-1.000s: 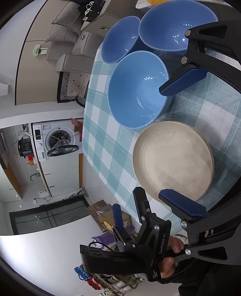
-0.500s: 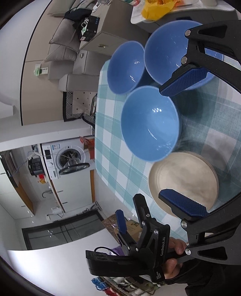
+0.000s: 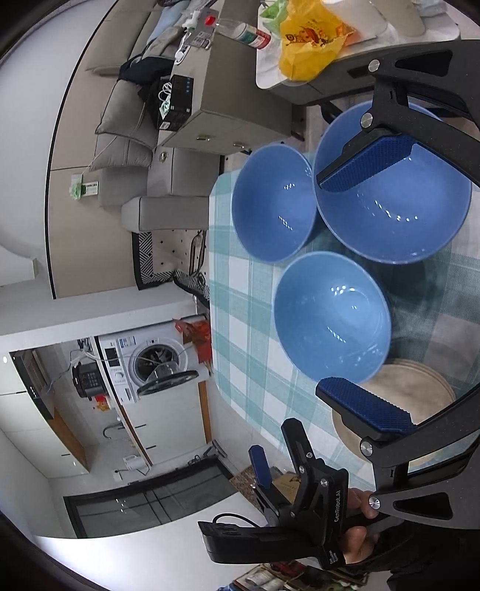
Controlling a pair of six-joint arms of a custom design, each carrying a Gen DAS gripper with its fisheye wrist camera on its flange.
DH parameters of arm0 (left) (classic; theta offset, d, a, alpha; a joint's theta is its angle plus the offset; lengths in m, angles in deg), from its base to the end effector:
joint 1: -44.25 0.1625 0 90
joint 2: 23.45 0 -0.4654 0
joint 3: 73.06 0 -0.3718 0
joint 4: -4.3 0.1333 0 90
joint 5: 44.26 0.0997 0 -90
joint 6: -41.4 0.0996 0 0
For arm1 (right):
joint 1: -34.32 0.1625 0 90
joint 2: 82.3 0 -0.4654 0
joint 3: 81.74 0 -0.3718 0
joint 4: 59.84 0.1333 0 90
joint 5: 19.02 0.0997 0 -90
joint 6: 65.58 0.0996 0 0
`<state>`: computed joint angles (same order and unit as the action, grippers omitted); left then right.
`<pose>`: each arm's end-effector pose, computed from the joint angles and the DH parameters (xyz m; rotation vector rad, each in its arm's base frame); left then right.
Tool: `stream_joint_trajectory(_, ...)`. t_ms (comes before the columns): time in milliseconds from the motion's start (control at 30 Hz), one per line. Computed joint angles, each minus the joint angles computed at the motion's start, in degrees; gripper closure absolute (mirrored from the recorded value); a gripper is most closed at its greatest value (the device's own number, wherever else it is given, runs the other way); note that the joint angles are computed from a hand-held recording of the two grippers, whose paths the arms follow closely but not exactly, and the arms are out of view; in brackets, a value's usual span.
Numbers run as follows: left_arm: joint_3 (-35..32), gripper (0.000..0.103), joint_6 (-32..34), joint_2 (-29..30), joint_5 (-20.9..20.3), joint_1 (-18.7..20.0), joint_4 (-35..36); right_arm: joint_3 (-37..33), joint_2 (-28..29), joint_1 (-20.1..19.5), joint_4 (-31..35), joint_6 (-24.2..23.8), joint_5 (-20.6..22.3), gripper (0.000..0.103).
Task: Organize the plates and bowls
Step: 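Withdraw both grippers and move them to the largest blue bowl's rim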
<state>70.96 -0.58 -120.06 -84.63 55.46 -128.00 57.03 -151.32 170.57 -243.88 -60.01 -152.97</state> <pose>-0.2454 -0.2619 0.2779 0.8311 2.3357 -0.9417 0.3447 -0.2411 0.2239 0.6591 -2.3966 0.9160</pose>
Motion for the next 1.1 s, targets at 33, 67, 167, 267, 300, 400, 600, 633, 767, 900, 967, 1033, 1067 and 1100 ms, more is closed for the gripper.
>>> stream_joint_trajectory(33, -0.16, 0.0, 0.83, 0.39, -0.09, 0.46, -1.04, -0.34, -0.38, -0.08, 0.36, 0.04, -0.28, 0.001)
stream_joint_trajectory(67, -0.29, 0.0, 1.93, 0.83, -0.24, 0.96, -2.39, -0.55, -0.74, -0.05, 0.34, -0.04, -0.68, 0.001)
stream_joint_trajectory(167, -0.81, 0.0, 4.83, 2.19, -0.33, 2.2, -5.37, -1.3, -1.24, 0.27, -0.12, -0.16, -2.33, 0.001)
stream_joint_trajectory(267, -1.62, 0.0, 7.66, 3.7, -0.52, 3.32, -7.99, -2.3, -2.4, 0.37, 0.9, -0.14, -4.32, 0.001)
stream_joint_trajectory(300, -1.87, 0.0, 8.29, 4.06, -0.53, 3.66, -8.54, -2.6, -2.51, 0.36, 0.42, -0.69, -5.05, 0.001)
stream_joint_trajectory(400, -2.64, 0.0, 9.78, 5.6, 0.14, 4.53, -9.52, -3.84, -3.52, 0.07, 2.32, -0.48, -6.75, 0.001)
stream_joint_trajectory(600, -4.29, 0.0, 13.52, 9.25, -0.65, 6.9, -13.5, -5.35, -5.75, -1.88, 5.06, -0.65, -7.09, 0.001)
stream_joint_trajectory(633, -4.48, 0.0, 14.23, 9.89, -0.97, 7.27, -14.54, -5.48, -5.88, -2.23, 5.22, -0.83, -7.09, 0.001)
stream_joint_trajectory(767, -6.01, 0.0, 17.43, 13.52, -2.19, 9.23, -18.2, -6.14, -6.55, -4.51, 6.17, -0.79, -6.56, 0.001)
stream_joint_trajectory(900, -7.68, 0.0, 20.41, 17.11, -3.77, 11.3, -21.58, -6.14, -6.89, -7.47, 5.56, -0.6, -5.37, 0.001)
stream_joint_trajectory(967, -8.45, 0.0, 21.83, 18.85, -4.3, 12.2, -23.11, -6.23, -6.9, -8.91, 5.44, -0.81, -4.71, 0.001)
stream_joint_trajectory(1033, -9.13, 0.0, 22.87, 20.41, -4.57, 13.07, -24.5, -6.21, -6.62, -10.26, 5.03, -1.19, -4.12, 0.001)
stream_joint_trajectory(1067, -9.54, 0.0, 23.39, 21.19, -4.96, 13.6, -25.17, -6.22, -6.53, -10.93, 4.97, -1.35, -3.8, 0.001)
stream_joint_trajectory(1100, -9.97, 0.0, 23.74, 21.76, -5.47, 14.06, -25.5, -6.29, -6.37, -11.56, 5.02, -1.61, -3.43, 0.001)
